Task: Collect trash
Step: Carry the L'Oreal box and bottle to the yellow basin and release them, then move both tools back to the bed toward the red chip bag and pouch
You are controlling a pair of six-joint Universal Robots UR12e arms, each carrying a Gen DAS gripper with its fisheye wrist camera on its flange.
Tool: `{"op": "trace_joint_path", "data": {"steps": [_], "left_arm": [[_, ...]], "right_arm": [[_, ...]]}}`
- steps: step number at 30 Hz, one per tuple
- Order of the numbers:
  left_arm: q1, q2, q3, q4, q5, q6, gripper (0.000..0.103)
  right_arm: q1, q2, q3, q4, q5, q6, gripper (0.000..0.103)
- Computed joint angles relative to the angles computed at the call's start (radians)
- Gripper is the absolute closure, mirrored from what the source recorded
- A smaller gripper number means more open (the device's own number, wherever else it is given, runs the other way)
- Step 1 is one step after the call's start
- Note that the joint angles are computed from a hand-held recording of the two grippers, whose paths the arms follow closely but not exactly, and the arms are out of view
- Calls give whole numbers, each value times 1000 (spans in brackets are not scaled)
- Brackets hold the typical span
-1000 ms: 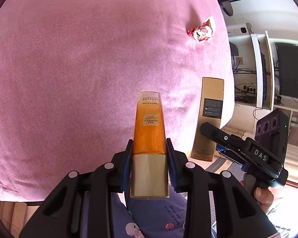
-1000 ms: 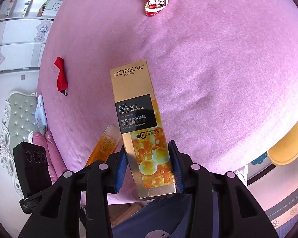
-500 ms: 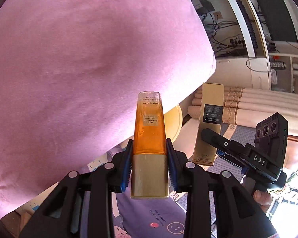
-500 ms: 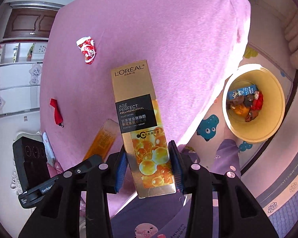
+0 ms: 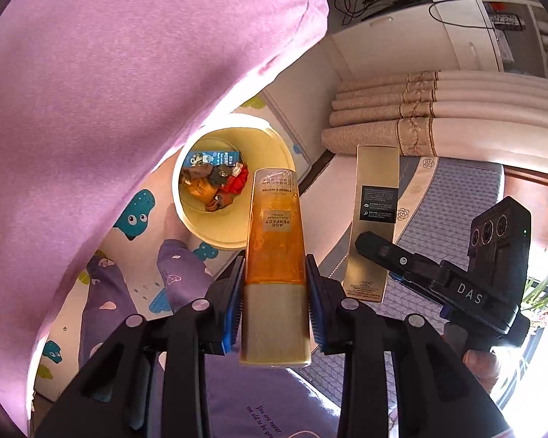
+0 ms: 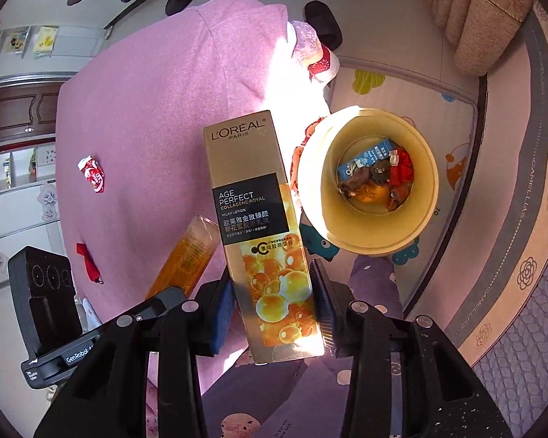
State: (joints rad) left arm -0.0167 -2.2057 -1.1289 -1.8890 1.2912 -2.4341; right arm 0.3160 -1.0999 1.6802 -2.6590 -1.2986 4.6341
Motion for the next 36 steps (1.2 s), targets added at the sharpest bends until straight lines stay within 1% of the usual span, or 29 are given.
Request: {"op": "trace_joint_path", "data": {"steps": [2, 5, 7, 9, 10, 11, 12, 14, 18, 22, 27, 32, 36], "left_arm": [[-21, 1, -8, 3, 10, 4, 71], [-38, 1, -12, 3, 20, 15, 71], [-49, -8, -1, -22, 12, 12, 71], [-54, -22, 17, -50, 5, -4, 71], [-54, -26, 22, -53, 5, -16, 56], [-56, -27, 24, -48, 5, -27, 37], [-58, -28, 26, -47, 7, -31, 34], [-62, -38, 42, -65, 18, -24, 33], [-60, -40, 50, -51, 40, -9, 32], [-49, -38, 57, -33, 44, 7, 32], [-22, -36, 72, -9, 26, 24, 31], [21, -50, 113, 2, 2, 22, 31], [66, -71, 161, 9, -20, 5, 30]], "right_arm": [[-4, -13, 29, -17, -4, 18, 64], [-10, -29, 63, -38, -6, 37, 64], [-14, -36, 82, -52, -4, 44, 62], [-17, -44, 103, -74, -2, 76, 61], [-19, -47, 115, -88, 0, 98, 56], [-20, -51, 127, -103, -2, 118, 55], [-20, -55, 135, -110, -8, 132, 54], [-21, -58, 142, -114, -10, 144, 54], [-22, -54, 137, -117, -4, 161, 54], [-20, -34, 96, -95, 3, 139, 54], [-13, 9, 6, -58, 9, 83, 54], [1, 67, -111, -6, 16, 24, 54], [18, 128, -226, 39, 27, -14, 54]]}}
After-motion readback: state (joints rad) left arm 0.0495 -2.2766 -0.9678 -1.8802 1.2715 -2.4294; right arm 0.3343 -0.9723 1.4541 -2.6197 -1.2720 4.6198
